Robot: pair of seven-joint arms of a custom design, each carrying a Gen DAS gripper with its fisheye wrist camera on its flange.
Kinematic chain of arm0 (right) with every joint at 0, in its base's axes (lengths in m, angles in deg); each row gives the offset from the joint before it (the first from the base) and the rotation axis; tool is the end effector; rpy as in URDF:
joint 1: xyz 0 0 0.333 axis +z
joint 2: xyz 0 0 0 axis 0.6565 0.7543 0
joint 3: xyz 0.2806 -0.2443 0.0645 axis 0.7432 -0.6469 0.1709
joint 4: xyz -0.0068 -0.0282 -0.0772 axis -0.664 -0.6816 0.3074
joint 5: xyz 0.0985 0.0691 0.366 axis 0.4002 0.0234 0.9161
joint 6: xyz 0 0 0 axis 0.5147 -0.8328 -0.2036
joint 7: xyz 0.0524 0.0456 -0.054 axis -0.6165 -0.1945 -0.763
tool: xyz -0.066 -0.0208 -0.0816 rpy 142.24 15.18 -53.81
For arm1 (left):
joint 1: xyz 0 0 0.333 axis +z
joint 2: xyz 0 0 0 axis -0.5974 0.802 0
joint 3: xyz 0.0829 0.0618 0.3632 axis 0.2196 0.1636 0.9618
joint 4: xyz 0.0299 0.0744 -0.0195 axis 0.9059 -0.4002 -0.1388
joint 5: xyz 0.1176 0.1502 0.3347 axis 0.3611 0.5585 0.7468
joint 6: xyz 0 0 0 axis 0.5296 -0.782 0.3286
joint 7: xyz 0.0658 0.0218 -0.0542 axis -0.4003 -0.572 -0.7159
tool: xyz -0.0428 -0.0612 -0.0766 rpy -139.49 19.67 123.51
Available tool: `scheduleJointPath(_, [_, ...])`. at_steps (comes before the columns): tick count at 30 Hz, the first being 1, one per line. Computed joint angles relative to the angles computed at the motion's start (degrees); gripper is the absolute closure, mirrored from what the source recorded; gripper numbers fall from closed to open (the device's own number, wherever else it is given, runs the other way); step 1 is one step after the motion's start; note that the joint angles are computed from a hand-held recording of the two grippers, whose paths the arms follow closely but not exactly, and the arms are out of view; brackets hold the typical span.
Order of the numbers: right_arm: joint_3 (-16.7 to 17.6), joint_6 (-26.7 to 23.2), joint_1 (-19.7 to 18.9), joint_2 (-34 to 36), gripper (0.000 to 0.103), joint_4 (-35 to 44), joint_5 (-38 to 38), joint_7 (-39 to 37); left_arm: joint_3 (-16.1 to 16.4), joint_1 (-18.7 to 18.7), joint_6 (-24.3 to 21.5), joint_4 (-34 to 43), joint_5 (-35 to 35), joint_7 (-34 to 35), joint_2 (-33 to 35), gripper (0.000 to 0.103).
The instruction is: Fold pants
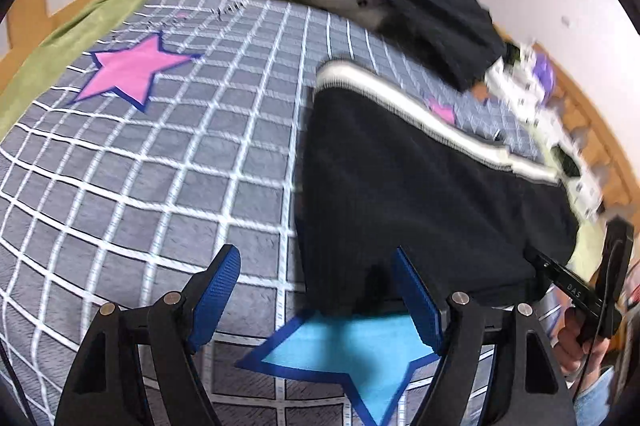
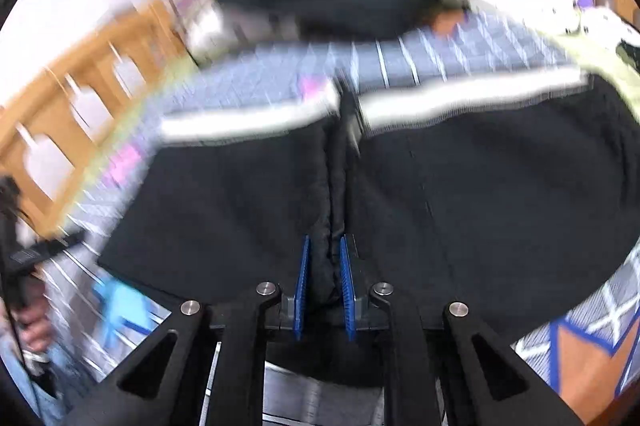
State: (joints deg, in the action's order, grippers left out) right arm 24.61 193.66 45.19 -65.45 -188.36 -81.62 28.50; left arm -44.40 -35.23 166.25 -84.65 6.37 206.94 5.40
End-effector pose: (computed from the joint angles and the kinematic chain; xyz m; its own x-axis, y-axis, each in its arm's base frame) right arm 0.6086 0.1105 0.4138 -0.1304 -0.9600 -0.2476 -0.8032 0.2487 -0.5413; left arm 0.6610 -0.0972 0.4055 -0.1903 -0.9395 0.2848 -0.8524 0.0143 -0.5226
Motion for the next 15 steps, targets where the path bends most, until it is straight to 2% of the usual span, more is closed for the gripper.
scheduleJointPath(1, [-0.93, -0.91, 0.89, 0.63, 0.087, 0.44, -1.03, 0.39, 2.76, -2.72, -0.38, 0.1, 4.02, -3.44, 0.82, 0.026])
scheduleJointPath(2, [-3.58, 0.03, 3.28, 0.48, 0.084, 0.03, -3.6, 2.0, 5.44, -5.13, -1.07, 0.42, 7.98, -7.25, 1.66, 0.026])
scheduleJointPath(3, [-6.58, 0.1, 5.9, -0.13, 0.082, -0.19, -6.54, 4.14, 6.36, -5.94, -1.55, 0.68, 9.98, -9.44, 2.32, 0.025])
scheduleJointPath(5, [-10.54, 3.66, 9.24, -1.72, 0.082, -2.22, -8.69, 7.23, 5.38, -5.18, -0.23, 0.16, 10.69, -10.18, 2.38, 0.025])
scheduleJointPath(6, [-14.4, 6.58, 12.16, -2.56, 0.08, -3.68, -12.86, 12.42, 5.07, -4.84, -0.52, 0.14, 11.1, -10.57, 1.89, 0.026])
scheduleJointPath(7, [-16.26, 6.3, 13.7, -2.93, 0.08, -3.9, -15.61, 15.35, 3.13, -3.19, 0.37, -0.21, 9.57, -9.03, 1.47, 0.026])
scheduleJointPath(8, [-16.12, 4.35, 13.87, -2.9, 0.08, -3.43, -14.82, 14.27, 2.05, -2.41, 1.8, -0.66, 8.36, -7.9, 1.26, 0.026])
scheduleJointPath(9, [-14.03, 2.34, 12.04, -2.49, 0.079, -2.76, -15.06, 13.65, 2.97, -3.34, 2.96, -0.87, 9.52, -9.1, 1.36, 0.026])
scheduleJointPath(10, [-13.08, 1.68, 11.25, -1.85, 0.08, -2.58, -15.65, 13.66, 5.7, -5.62, 1.87, -0.23, 13.13, -12.54, 2.02, 0.025])
scheduleJointPath(11, [-11.52, 1.32, 9.9, -1.36, 0.08, -2.22, -15.67, 12.98, 6.43, -6.2, 0.79, 0.45, 13.99, -13.52, 2.76, 0.024])
scheduleJointPath(13, [-12.04, 0.71, 10.42, -1.3, 0.08, -1.88, -18.38, 13.59, 4.75, -4.87, 2.57, -0.14, 13.17, -13.39, 3.12, 0.024])
scheduleJointPath(14, [-11.15, 0.24, 9.62, -1.65, 0.079, -1.78, -18.65, 12.97, 4.67, -4.78, 2.32, -0.11, 13.63, -13.51, 2.91, 0.025])
scheduleJointPath(15, [-8.87, -0.1, 7.45, -2.27, 0.079, -1.94, -17.29, 10.94, 3.18, -3.41, 1.73, 0.22, 12.95, -12.07, 2.75, 0.028])
